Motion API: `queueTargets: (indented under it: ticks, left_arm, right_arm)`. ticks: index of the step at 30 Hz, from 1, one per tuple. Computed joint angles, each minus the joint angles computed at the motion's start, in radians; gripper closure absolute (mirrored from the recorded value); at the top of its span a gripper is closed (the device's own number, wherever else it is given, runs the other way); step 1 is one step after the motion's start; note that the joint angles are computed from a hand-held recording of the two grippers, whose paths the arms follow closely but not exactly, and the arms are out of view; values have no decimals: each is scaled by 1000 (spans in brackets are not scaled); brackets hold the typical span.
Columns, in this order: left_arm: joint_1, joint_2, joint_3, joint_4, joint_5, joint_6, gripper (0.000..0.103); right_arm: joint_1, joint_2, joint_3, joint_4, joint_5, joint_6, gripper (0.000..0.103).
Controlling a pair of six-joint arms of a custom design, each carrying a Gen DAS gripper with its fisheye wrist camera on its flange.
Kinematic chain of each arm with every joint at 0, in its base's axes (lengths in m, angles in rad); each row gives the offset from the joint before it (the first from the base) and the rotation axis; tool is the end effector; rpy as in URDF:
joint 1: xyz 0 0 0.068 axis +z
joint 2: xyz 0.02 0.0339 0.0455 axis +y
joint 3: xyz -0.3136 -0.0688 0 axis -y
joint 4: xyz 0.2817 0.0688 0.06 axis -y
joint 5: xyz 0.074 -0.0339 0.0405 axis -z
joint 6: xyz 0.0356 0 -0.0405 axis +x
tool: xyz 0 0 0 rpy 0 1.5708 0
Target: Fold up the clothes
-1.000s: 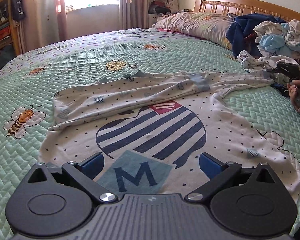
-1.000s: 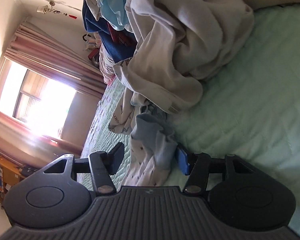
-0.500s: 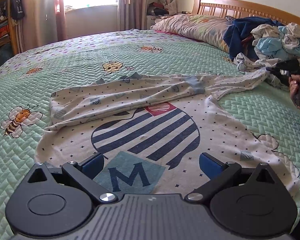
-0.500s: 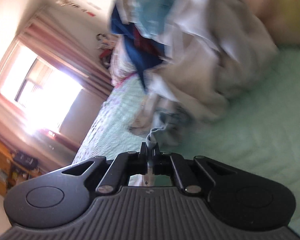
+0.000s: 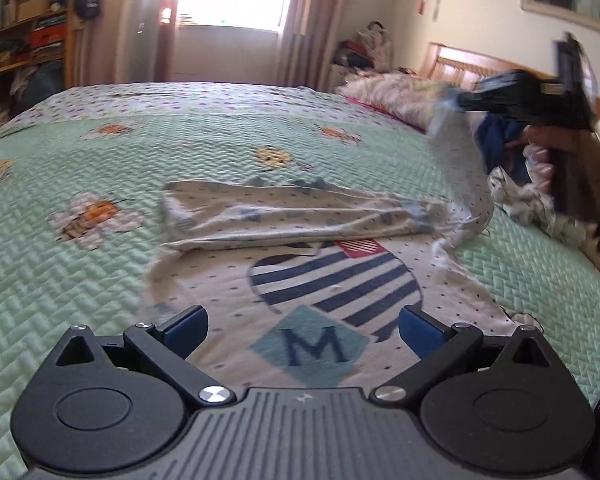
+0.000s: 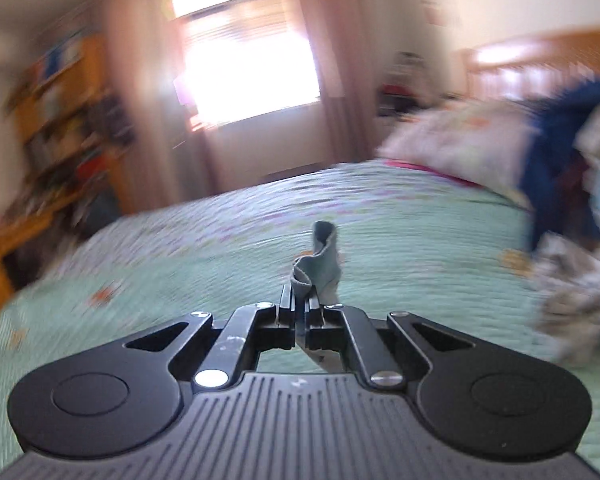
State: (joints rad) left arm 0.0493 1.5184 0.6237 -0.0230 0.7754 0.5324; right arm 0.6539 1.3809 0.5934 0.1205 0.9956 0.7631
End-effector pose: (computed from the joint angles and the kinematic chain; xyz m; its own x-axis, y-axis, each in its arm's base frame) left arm 0.2879 -0.0107 0.1655 -0.4857 0.3390 -0.8057 0.7384 0.6525 -0.1706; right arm 0.2368 0.1438 0.2064 -0.2219 0.3036 -0.9266 0.4784 0.8619 0.1679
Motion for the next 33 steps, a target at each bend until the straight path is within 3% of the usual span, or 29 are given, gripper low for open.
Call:
queueTargets:
  ticks: [3, 6, 9, 12, 16, 20, 24, 28, 30, 33]
  left_arm:
    - [71, 34, 29, -31, 31, 21, 1]
    - [128, 74, 56, -62, 43, 50, 1]
    - [176, 115, 81, -86, 52, 79, 1]
    - [200, 155, 101, -96, 56, 90, 1]
    - [191, 191, 111, -90, 58, 74, 1]
    - [173, 173, 92, -85, 69, 78, 1]
    - [160, 145, 72, -91, 66, 98, 1]
    - [137, 126, 76, -101, 71, 102, 1]
    - [104, 112, 79, -90, 72, 95, 1]
    - [19, 96, 80, -27, 55, 58, 1]
  right_arm:
    - [35, 322, 245, 26, -50, -43, 98]
    - [59, 590, 497, -51, -112, -16, 98]
    - [69, 775, 703, -170, -156, 24, 98]
    - [66, 851, 781, -253, -158, 102, 98]
    - [77, 857, 786, -261, -137, 107, 96]
    - [90, 854, 777, -206, -160, 8, 82]
    - [91, 821, 715, -114, -198, 3, 82]
    - [103, 647, 441, 155, -284, 60, 72]
    - [128, 542, 268, 299, -230, 93, 69]
    - [153, 374, 76, 250, -101, 262, 66]
